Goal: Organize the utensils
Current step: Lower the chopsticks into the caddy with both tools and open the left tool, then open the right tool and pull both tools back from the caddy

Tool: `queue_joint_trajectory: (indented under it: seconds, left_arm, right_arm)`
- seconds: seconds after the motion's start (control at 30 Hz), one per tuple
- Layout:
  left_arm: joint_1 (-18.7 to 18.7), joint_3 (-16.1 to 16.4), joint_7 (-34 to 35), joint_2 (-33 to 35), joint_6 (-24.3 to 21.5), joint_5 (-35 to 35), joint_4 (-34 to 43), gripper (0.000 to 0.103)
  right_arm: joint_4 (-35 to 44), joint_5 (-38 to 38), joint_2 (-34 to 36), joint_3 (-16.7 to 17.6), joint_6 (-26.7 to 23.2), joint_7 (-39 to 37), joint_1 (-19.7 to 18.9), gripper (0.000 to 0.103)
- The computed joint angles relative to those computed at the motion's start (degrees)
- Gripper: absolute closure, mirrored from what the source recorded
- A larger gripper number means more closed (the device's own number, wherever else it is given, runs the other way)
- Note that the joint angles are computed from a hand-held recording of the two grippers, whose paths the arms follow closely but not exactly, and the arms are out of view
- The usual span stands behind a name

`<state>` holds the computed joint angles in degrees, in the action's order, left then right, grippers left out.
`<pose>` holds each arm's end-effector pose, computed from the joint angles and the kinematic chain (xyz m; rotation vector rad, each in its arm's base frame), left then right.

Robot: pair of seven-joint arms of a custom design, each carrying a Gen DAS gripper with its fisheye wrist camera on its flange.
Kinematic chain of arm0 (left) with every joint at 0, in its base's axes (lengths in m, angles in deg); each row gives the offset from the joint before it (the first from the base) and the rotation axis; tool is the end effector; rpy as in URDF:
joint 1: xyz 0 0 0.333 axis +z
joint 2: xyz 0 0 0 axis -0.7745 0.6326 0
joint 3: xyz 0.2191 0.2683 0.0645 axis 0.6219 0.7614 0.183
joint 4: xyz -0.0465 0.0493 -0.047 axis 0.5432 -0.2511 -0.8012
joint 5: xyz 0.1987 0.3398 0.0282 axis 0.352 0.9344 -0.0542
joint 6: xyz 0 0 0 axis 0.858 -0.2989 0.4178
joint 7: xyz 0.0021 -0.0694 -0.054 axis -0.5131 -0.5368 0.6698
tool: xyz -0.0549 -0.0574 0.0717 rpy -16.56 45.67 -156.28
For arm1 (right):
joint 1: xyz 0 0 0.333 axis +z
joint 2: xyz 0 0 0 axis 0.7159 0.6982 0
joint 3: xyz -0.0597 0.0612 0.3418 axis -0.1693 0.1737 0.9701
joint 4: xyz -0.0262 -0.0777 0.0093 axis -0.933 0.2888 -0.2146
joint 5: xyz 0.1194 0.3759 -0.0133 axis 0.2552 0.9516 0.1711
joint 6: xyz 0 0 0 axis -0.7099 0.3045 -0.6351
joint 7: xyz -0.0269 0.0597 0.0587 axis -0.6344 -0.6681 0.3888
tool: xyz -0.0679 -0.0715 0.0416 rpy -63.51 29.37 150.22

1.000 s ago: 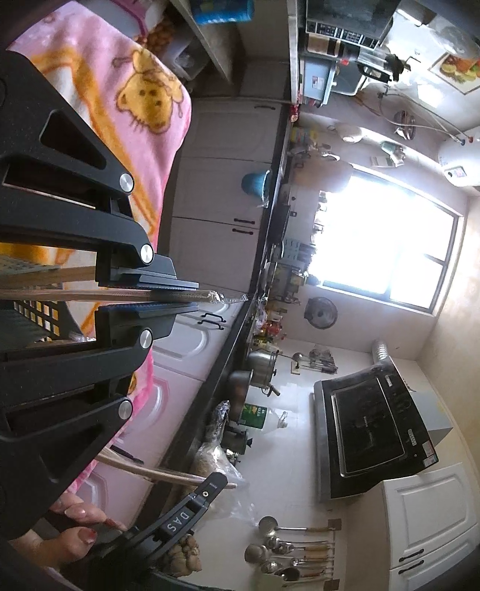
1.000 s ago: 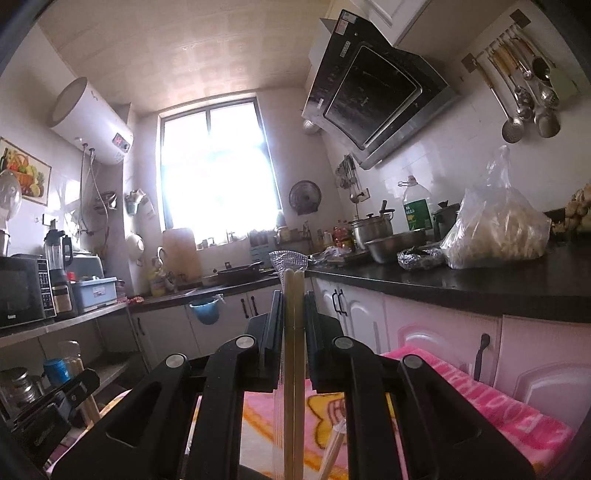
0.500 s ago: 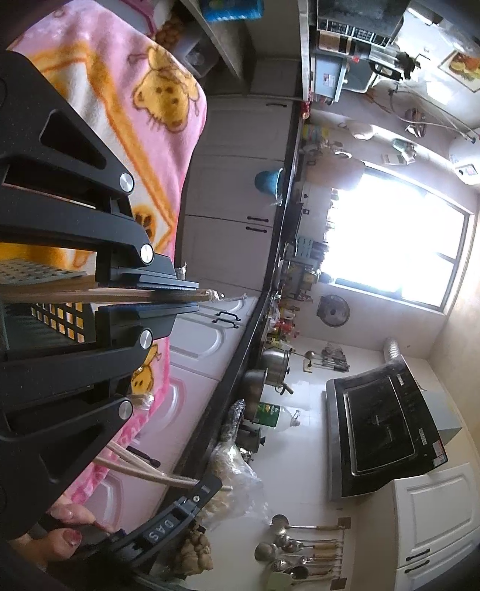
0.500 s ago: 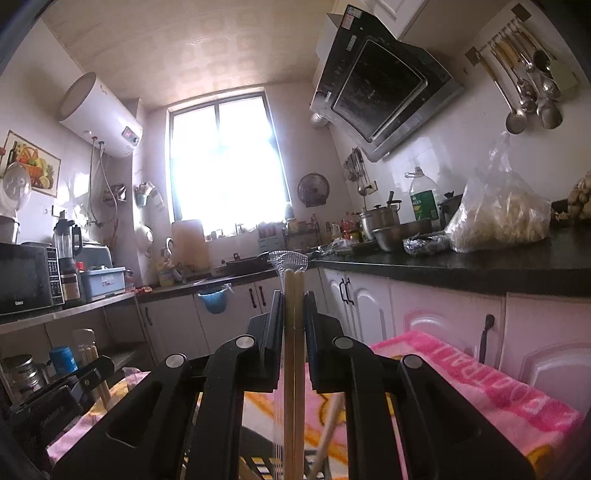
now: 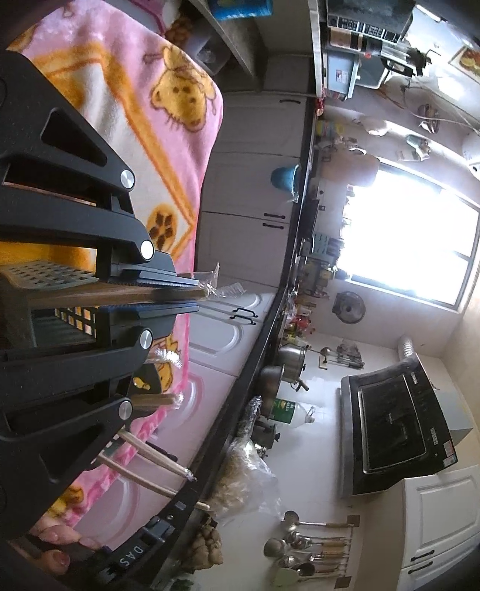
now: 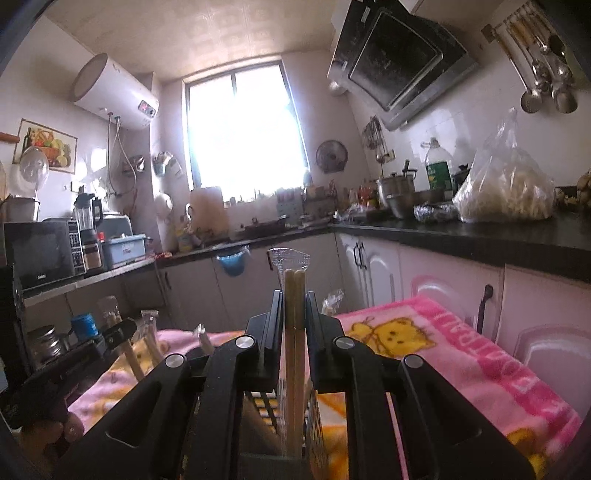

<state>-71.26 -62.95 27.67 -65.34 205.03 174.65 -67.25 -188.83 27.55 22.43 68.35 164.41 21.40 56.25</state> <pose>0.5820 -0.3612 0.6044 -1.4677 1.3805 -1.3607 0.5908 0.1719 0.5979 -1.2999 1.1739 -0.8099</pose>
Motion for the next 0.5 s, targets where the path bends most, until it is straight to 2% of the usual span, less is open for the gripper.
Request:
queue_joint_trajectory:
  seconds: [0.27, 0.5]
  left_arm:
    - [0.4, -0.1, 6.0, -0.8, 2.2, -6.3, -1.5, 0.101]
    - [0.6, -0.2, 9.0, -2.6, 3.4, -9.9, -4.1, 0.091]
  right_arm:
    - [-3.2, -9.0, -3.3, 0.7, -2.7, 7.6, -2.4, 0.091]
    - [-4.2, -18.3, -5.5, -0.2, -5.2, 18.1, -3.9, 0.091]
